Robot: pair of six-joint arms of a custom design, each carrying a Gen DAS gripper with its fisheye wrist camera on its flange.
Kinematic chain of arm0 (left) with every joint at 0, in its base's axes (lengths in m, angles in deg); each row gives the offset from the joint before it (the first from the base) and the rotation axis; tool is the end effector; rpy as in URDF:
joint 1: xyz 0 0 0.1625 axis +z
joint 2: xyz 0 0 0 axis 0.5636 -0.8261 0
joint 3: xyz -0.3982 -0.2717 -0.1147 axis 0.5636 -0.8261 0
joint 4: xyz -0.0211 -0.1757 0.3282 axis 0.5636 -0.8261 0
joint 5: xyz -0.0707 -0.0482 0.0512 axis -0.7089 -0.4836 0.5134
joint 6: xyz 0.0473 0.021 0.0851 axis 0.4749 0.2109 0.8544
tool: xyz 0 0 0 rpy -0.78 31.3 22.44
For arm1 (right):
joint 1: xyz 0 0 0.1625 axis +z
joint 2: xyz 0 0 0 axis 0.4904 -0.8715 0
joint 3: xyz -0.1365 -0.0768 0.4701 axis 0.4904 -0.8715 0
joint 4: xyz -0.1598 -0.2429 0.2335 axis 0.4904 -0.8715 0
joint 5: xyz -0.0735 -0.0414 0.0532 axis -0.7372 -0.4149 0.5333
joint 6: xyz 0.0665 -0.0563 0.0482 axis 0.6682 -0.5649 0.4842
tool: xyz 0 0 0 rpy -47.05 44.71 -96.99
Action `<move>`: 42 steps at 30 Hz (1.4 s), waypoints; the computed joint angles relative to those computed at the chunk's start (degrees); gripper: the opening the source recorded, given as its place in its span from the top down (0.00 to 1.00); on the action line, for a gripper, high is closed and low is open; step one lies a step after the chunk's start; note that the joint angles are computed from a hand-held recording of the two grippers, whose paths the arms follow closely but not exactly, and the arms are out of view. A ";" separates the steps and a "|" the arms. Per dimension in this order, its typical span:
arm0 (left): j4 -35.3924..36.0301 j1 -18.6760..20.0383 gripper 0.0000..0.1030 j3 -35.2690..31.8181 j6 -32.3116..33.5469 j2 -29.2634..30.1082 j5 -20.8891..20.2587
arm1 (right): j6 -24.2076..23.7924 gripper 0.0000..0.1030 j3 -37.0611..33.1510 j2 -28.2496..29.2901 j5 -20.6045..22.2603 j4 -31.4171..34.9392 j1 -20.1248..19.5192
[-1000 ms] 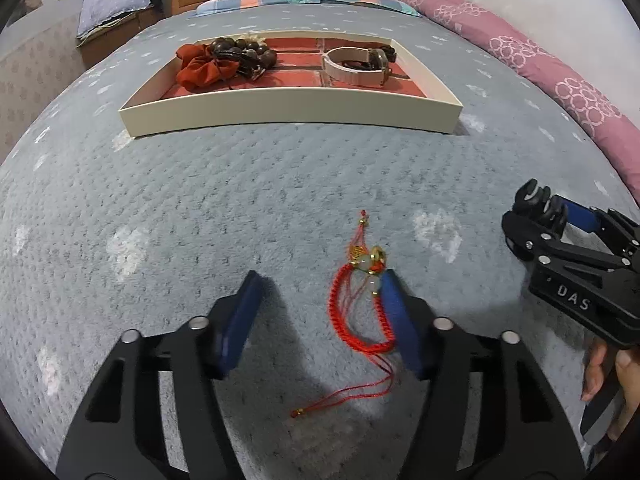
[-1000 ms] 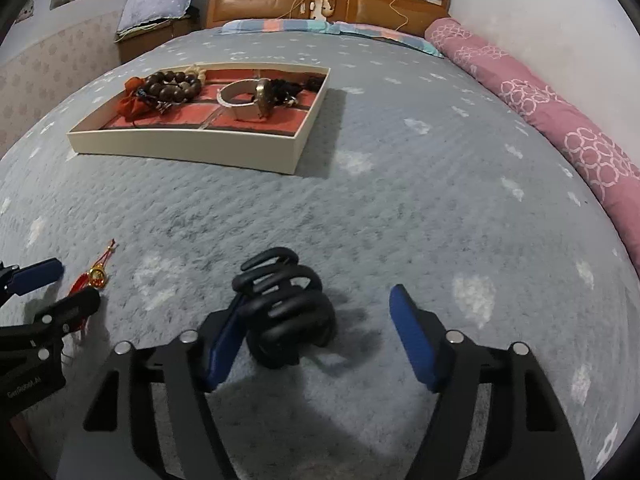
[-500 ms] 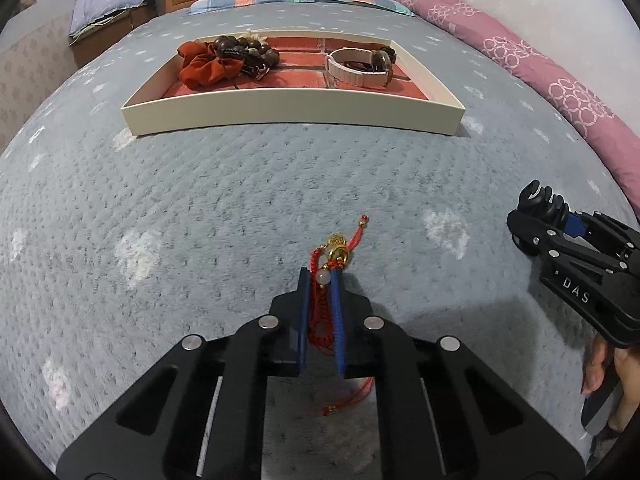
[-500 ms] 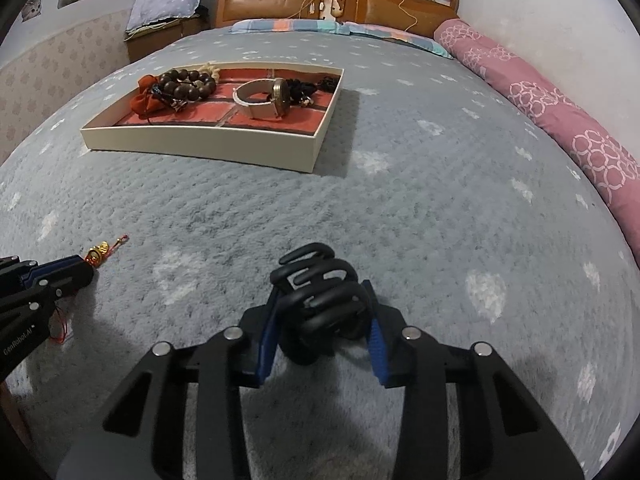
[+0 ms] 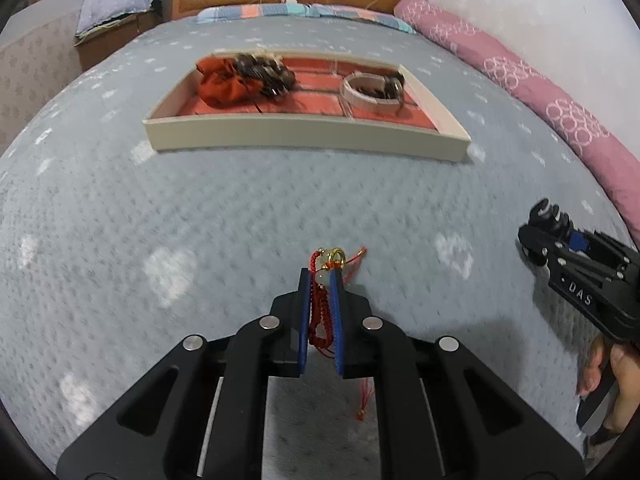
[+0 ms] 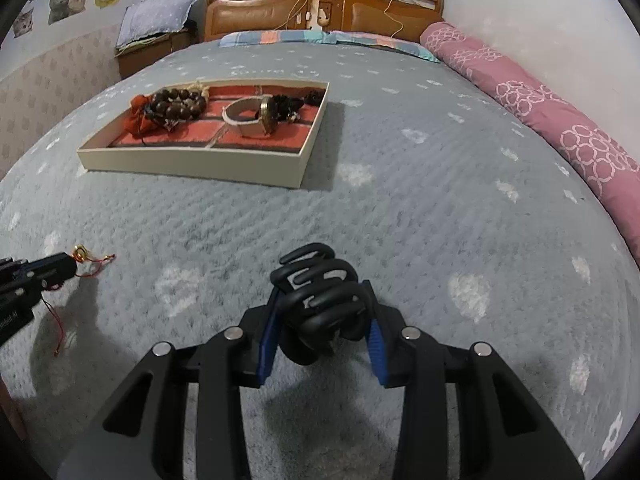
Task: Organize jewelry
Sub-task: 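Close the left gripper on the red tassel charm while the right grasps the black claw clip, then carry the red tassel with the left gripper while the right carries the claw clip into the tray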
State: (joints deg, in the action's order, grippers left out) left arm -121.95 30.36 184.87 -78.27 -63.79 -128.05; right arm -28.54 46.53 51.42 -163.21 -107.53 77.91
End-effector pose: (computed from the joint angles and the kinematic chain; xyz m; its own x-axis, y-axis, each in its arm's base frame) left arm -0.0956 -0.6823 0.2695 -0.7745 -0.0304 -0.6318 0.3853 0.7695 -0.5093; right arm 0.3021 -0.7303 0.0533 -0.6717 -0.1851 0.7173 -0.5987 0.7059 -0.3785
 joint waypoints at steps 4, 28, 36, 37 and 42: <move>-3.02 -0.24 0.92 -1.37 3.46 -0.28 0.56 | 0.08 0.64 -1.49 0.33 0.10 -0.13 0.58; -4.44 5.16 0.92 -29.61 21.73 8.53 -2.98 | 1.10 0.64 -43.88 18.39 3.10 16.94 3.37; -1.17 8.44 0.92 -36.40 21.85 12.68 -4.59 | 1.40 0.64 -56.14 24.91 2.75 23.67 1.74; -1.23 8.71 0.92 -36.91 22.00 13.14 -4.54 | 1.19 0.64 -57.45 25.62 2.57 24.32 1.62; 2.23 9.67 0.92 -40.16 22.06 15.32 -4.21 | 0.97 0.64 -65.09 29.44 2.15 28.57 1.11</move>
State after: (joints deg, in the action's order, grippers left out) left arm -119.72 40.03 144.72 -56.22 -48.47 -132.26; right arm -27.57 -18.56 80.85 -161.07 -78.96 79.03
